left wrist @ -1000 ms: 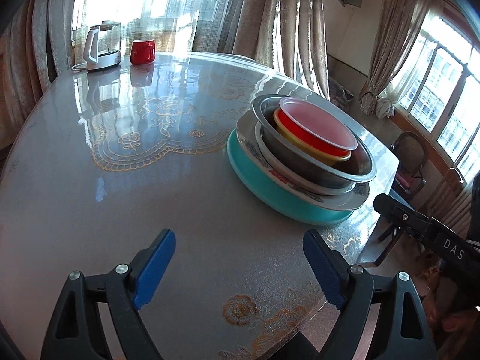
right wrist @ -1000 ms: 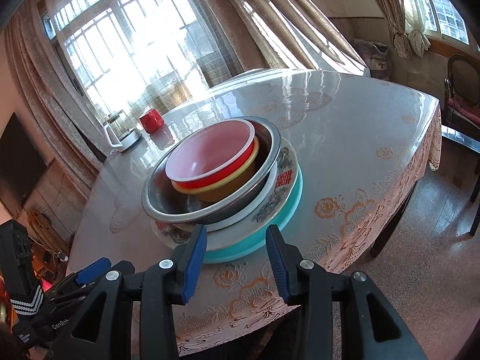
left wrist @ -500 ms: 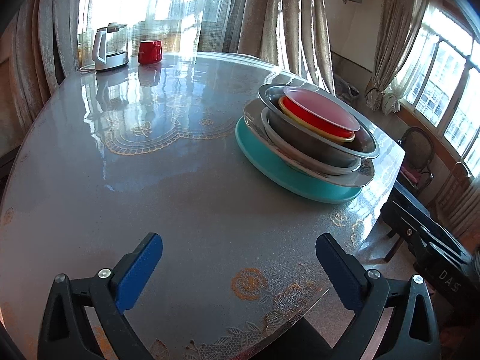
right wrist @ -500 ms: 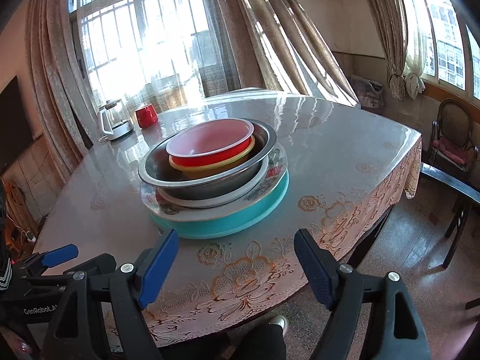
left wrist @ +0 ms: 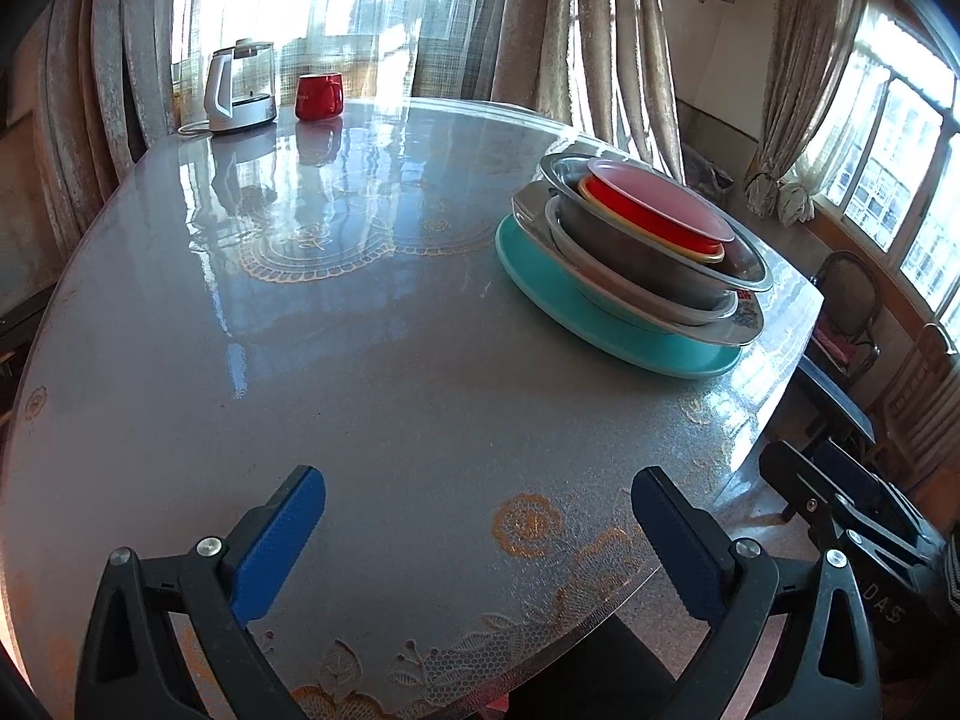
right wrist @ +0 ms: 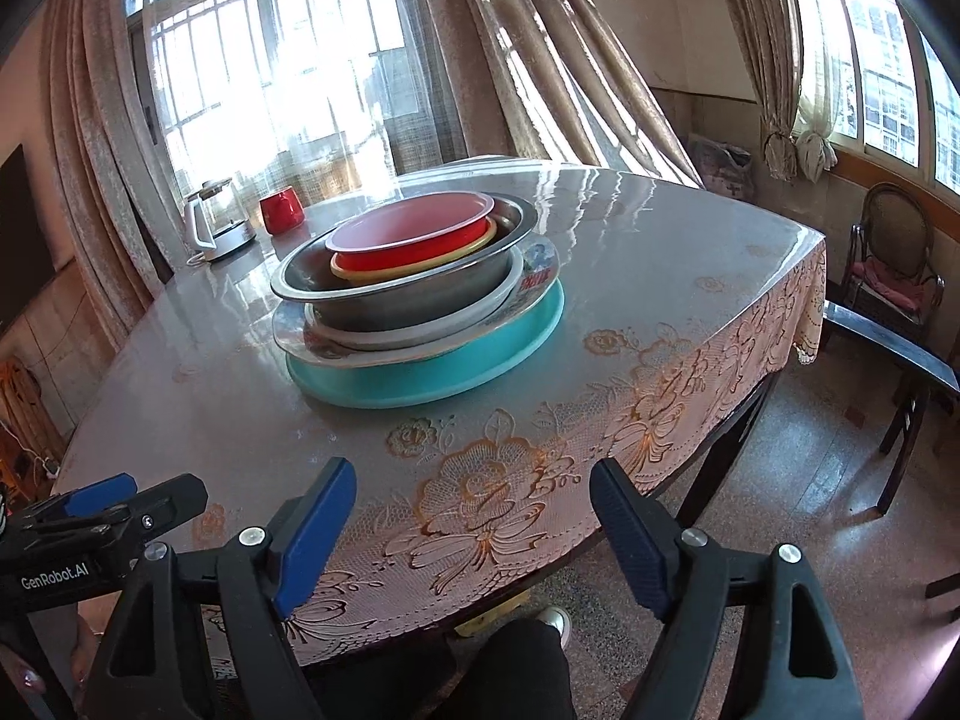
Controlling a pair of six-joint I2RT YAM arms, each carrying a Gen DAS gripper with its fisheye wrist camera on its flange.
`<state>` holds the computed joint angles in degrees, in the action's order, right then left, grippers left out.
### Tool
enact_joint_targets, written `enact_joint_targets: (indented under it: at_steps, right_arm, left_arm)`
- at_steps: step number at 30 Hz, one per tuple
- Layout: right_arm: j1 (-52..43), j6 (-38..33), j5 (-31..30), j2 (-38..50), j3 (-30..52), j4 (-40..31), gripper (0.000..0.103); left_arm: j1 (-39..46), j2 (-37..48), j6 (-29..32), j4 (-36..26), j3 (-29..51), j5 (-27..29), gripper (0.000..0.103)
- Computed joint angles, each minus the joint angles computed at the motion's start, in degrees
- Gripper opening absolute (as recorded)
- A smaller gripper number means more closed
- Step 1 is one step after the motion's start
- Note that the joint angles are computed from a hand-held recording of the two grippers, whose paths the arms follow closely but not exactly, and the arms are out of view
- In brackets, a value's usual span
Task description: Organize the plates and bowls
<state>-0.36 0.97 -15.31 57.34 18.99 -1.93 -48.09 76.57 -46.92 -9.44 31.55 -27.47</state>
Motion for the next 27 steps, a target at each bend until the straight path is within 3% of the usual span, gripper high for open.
enact_joint_targets:
  at_steps: [9, 13, 27]
  right_arm:
    - [-0.2, -0.2, -0.1, -0.7, -0.7, 0.3, 0.082]
    - [-0.6, -0.1, -0.4, -0.4, -0.6, 0.4, 0.082]
    - [-0.7, -0.2, -0.7, 0.1, -0.4, 0.4, 0.082]
  left_arm:
    - [-1.5, 1.0, 0.5, -1.9, 1.7, -2.3, 0.102]
    - [-1.5, 1.4, 0.7, -1.9, 1.8, -1.9, 0.096]
    - [-1.5, 1.8, 0.8, -1.1, 1.5, -1.9, 0.096]
